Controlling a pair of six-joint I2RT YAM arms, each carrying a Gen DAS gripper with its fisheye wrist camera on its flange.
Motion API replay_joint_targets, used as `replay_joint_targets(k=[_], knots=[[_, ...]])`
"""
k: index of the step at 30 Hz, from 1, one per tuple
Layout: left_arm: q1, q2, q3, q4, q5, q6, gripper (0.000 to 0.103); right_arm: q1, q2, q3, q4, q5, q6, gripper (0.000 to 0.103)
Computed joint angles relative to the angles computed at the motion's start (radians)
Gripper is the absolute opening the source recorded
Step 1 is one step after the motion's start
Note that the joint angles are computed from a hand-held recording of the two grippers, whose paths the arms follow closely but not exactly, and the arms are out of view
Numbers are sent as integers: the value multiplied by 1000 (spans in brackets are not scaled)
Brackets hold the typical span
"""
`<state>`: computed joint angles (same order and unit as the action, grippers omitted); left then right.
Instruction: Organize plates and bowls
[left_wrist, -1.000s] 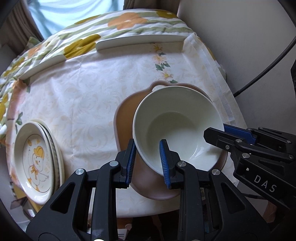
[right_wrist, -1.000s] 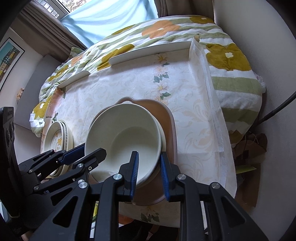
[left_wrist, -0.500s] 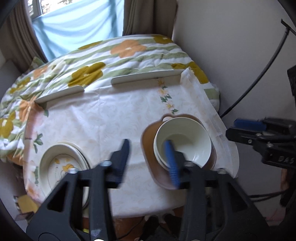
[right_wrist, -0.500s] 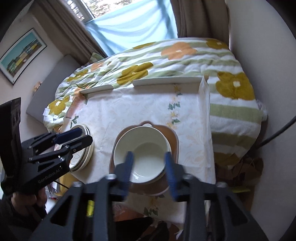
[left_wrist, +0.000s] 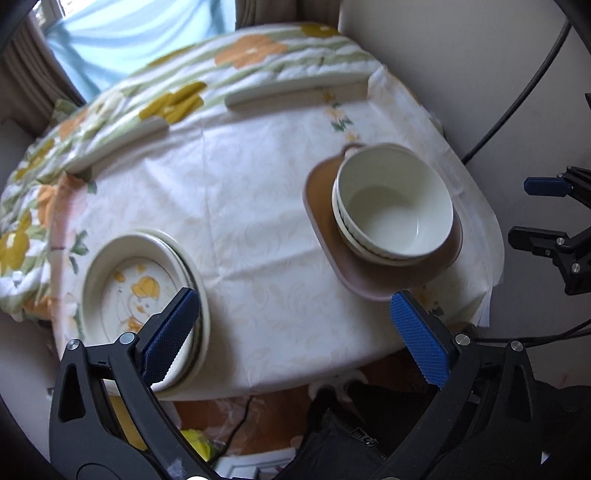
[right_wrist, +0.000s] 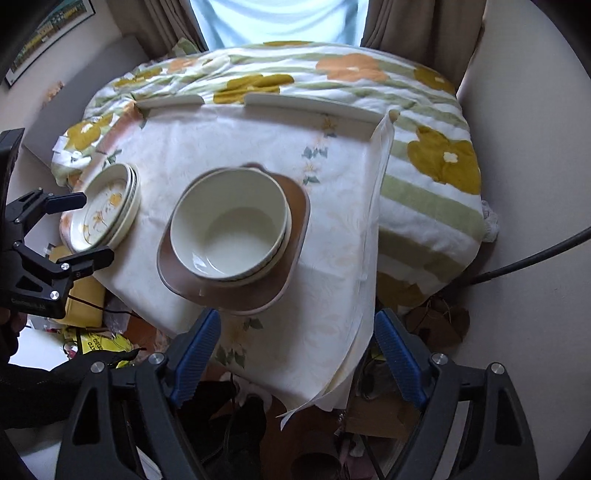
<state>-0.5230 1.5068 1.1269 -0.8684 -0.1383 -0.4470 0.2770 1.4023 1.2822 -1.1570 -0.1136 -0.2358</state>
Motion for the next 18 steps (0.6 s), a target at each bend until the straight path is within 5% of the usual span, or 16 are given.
replay_joint_targets(k=[6,8,13,18], knots=[[41,125,28,29,87,49,102,35,139,5,10,48,-38,81],[49,174,47,38,112,56,99,23,187,12,16,37,-45,71],[57,272,83,56,182,71,68,25,288,56,3,1,-55,56],[53,343,104,97,235,79,52,58,351,58,17,-8,-78,42]])
